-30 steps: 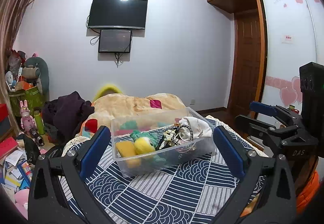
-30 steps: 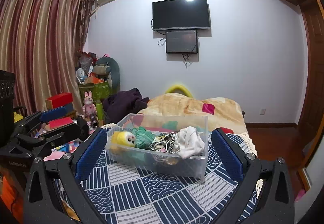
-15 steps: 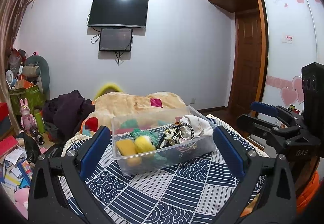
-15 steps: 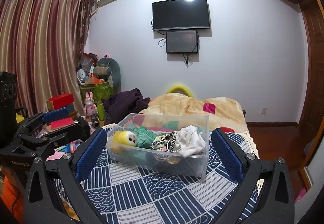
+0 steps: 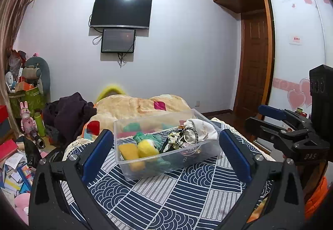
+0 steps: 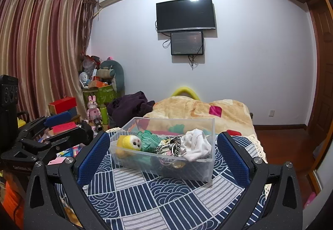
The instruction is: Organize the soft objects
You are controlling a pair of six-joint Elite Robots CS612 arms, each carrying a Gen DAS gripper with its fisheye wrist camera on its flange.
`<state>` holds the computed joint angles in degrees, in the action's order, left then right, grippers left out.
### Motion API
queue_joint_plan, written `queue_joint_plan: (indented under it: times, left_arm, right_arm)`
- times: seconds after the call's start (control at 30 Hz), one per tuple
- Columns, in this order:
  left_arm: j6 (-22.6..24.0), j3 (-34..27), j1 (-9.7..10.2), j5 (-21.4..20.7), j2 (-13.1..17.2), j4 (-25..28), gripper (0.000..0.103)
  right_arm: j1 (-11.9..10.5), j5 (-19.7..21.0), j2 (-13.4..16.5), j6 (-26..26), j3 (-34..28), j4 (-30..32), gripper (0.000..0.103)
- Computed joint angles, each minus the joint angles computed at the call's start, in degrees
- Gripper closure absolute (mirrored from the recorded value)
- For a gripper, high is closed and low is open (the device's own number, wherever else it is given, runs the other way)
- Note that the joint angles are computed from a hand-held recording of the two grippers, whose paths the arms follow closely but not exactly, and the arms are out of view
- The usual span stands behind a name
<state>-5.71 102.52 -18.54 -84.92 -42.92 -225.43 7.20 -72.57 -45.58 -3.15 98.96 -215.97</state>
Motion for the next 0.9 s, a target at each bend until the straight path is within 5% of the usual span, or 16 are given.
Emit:
queue_joint_plan:
  times: [0.9]
  left_arm:
    - [-0.52,-0.07,0.35,-1.81,0.06,0.25,0.000]
  right_arm:
    - [0.24,-0.66,-0.14,-0.23,-0.09,0.97,0.000]
